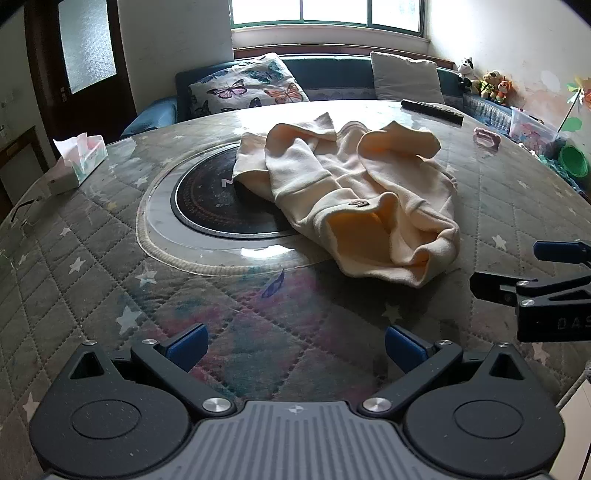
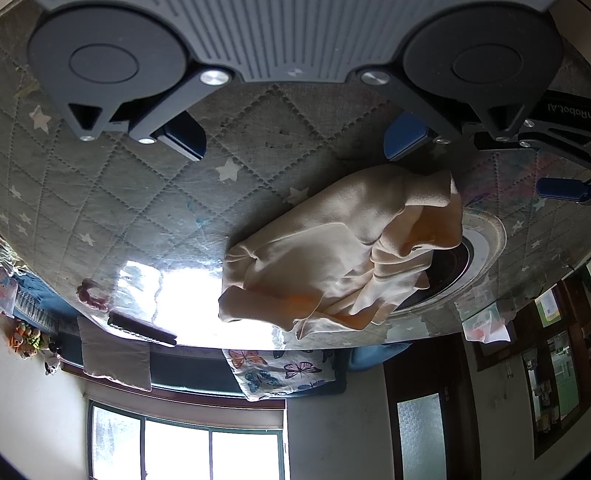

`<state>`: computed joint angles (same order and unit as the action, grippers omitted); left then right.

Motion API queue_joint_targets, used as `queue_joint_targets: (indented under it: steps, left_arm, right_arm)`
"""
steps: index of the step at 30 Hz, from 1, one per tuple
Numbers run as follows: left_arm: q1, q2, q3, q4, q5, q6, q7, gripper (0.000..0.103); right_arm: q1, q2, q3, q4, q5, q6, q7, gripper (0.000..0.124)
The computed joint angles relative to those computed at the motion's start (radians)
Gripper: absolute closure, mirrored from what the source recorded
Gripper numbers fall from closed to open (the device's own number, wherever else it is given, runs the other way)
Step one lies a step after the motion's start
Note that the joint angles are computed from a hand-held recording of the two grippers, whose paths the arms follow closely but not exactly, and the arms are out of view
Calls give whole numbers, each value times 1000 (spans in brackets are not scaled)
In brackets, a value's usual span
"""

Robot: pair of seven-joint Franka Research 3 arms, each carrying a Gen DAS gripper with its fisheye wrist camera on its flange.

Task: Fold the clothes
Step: 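Move both grippers toward the crumpled cream sweatshirt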

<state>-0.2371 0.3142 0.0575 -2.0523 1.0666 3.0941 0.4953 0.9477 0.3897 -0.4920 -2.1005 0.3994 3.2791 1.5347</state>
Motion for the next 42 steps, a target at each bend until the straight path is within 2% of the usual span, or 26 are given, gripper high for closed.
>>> queue_joint_targets:
  steps: [14, 28, 32, 37, 42]
  left_arm:
    - [-4, 1, 4, 0, 0, 2, 0, 0]
    - [10, 20, -11, 35, -75, -10, 82, 0]
    - [-3, 16, 17, 48, -60, -6, 68, 0]
    - [-21, 19, 64, 88, 24, 8, -14, 0]
    - [9, 67, 46, 169, 13, -9, 6, 0]
  right_arm:
    - [-10, 6, 6, 13, -15, -11, 9, 21]
    - [-20, 14, 5, 26, -47, -20, 40, 21]
    - [-21, 18, -6, 37, -65, -29, 52, 21]
    - [-19, 29, -36, 69, -98, -36, 77, 21]
    - [-115, 52, 32, 142, -122, -46, 69, 21]
